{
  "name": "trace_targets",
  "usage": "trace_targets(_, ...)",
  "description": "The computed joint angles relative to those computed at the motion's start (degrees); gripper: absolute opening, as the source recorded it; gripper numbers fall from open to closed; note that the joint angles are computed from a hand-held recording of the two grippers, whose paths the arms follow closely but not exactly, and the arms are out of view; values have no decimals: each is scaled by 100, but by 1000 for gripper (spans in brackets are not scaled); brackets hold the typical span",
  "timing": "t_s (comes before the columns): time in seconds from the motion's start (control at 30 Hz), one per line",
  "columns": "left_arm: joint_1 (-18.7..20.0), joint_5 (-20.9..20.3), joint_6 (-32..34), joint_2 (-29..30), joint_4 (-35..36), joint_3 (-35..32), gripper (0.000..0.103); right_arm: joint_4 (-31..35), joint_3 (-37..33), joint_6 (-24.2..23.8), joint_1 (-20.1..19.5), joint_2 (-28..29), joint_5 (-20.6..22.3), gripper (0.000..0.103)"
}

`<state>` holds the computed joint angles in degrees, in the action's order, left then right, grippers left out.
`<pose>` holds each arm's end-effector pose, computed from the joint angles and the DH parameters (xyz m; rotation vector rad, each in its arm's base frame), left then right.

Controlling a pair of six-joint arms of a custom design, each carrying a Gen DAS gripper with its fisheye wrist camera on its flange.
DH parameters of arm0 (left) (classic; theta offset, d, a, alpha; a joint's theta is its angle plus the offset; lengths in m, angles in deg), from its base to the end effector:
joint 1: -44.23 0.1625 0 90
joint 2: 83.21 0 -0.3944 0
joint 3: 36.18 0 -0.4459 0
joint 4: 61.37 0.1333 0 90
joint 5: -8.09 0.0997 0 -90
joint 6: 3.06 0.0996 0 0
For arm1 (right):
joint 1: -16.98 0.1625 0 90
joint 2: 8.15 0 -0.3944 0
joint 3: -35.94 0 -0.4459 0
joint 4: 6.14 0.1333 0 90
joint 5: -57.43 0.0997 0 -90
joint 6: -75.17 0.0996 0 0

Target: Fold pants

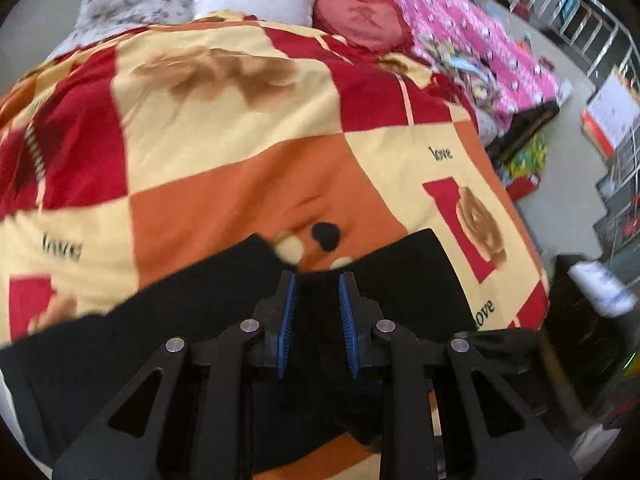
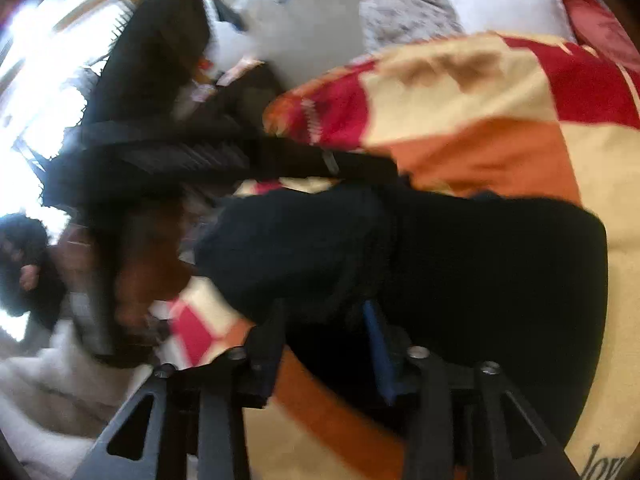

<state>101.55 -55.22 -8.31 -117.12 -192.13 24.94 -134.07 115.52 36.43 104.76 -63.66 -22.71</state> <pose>-0.3046 -0.8045 0.1155 0.5727 2.6715 -0.5174 0.1212 -0.7560 0.2343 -0.9810 2.8716 -0.4371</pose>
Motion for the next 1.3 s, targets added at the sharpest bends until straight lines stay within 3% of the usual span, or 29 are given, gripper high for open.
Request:
trace_targets(0.1,-69,250,-108,-193,-192,387,28,-644,305,49,-45,-383,-104,43)
trace_targets(0.2,-123,459,-259,-188,-313,556,33,-1554,397,231,18,-406,-863,42)
trace_targets(0.27,-126,526,-331,-156,-343,604,33,-1761,104,323,62,-123,-1497,38)
trace_targets(0.47,-160,982,-602,167,-257,444,33,-2061,-636,57,70,709,-2401,36)
trace_targets(0.6,-165,1087,-562,239,-413,425,36,-2148,-816,-55,134,887,-2545,36)
trace_targets(0.9,-183,1150,-508,221,-639,547,36,-2152,273,-160,179,-70,-2376,36)
trace_targets(1.17,-197,1138,-608,146,-746,683,37,-2538,649,-474,270,-79,-3008,37)
trace_targets(1.3,-231,1172,-717,11,-725,820,37,-2324,639,-324,284,-214,-2737,37)
